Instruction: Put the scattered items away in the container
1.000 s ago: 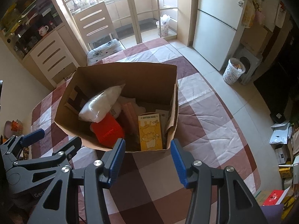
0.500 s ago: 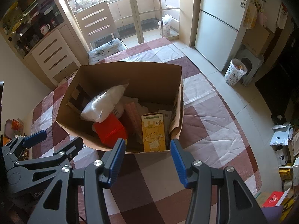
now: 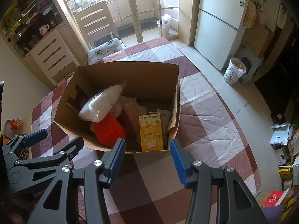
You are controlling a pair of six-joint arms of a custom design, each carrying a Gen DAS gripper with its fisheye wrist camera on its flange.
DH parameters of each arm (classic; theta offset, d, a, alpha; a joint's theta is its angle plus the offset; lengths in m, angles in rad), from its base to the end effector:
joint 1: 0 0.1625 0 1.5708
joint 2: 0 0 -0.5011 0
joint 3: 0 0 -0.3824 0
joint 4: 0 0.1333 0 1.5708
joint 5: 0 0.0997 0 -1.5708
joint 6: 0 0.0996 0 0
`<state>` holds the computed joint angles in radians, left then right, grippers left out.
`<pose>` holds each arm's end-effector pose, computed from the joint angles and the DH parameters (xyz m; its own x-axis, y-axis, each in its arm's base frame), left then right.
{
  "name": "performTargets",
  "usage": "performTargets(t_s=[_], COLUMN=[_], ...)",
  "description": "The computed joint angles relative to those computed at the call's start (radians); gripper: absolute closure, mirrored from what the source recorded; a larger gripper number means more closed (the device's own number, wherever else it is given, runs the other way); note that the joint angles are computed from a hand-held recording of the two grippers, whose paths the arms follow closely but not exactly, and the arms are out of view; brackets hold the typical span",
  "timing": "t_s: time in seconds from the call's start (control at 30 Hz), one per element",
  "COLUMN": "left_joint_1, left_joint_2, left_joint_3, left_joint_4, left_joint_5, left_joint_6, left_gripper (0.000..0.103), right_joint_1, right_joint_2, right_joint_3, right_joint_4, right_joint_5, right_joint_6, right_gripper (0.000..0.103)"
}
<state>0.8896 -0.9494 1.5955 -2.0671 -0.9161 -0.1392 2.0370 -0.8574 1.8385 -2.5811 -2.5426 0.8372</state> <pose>-0.2800 -0.6534 0.2467 -0.6400 0.4580 -0.6170 0.5391 0.8398 0.0643 0.3341 -0.5504 0.1704 -0.6782 0.5080 0.5311 0.0813 0.7701 -0.6327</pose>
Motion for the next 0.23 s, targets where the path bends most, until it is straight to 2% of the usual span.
performTargets(t_s=[0.23], left_joint_1=[-0.004], left_joint_2=[-0.001], left_joint_3=[0.007], left_joint_4=[-0.012], left_joint_5=[0.009], left_joint_6=[0.012], left_gripper=[0.008], right_joint_1=[-0.001], right_joint_2=[-0.003], right_joint_3=[0.002], right_joint_4=[-0.002], right_joint_5=[0.002], right_joint_6=[-0.002], right_gripper=[0.051])
